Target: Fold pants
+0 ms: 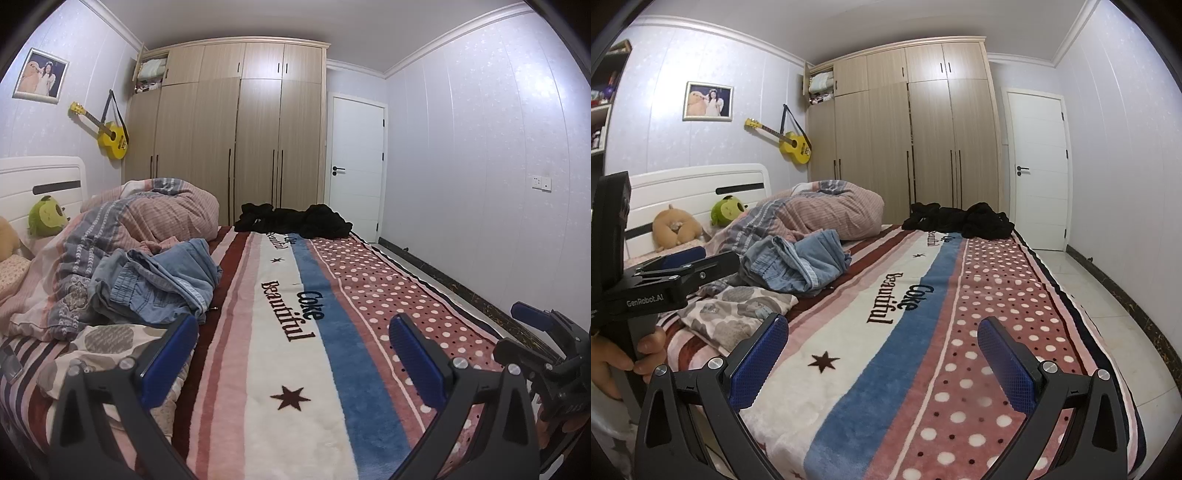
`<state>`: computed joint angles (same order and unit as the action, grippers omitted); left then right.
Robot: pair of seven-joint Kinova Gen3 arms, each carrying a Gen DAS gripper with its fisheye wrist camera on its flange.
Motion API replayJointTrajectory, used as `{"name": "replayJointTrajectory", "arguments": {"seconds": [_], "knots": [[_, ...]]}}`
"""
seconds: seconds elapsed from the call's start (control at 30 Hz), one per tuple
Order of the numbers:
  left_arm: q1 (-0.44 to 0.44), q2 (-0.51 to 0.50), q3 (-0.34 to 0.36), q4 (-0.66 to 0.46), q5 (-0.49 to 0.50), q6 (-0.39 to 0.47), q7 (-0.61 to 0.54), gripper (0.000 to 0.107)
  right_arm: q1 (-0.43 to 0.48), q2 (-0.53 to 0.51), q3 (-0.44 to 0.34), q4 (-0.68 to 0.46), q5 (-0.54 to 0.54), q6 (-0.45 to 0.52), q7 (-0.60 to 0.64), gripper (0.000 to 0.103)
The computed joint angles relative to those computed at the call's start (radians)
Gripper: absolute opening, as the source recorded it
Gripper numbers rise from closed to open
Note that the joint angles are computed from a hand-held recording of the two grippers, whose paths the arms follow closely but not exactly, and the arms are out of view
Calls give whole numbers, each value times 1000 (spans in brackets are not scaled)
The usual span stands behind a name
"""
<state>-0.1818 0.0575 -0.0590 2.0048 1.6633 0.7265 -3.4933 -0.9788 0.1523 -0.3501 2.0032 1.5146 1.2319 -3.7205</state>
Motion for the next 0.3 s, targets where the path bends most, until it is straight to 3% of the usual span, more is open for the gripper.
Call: {"name": "replayJointTrajectory", "arguments": {"seconds": [0.3], "knots": [[2,-3,0,-2,-8,-10,15,102,1,-3,0,2,-3,-2,0,102]]}}
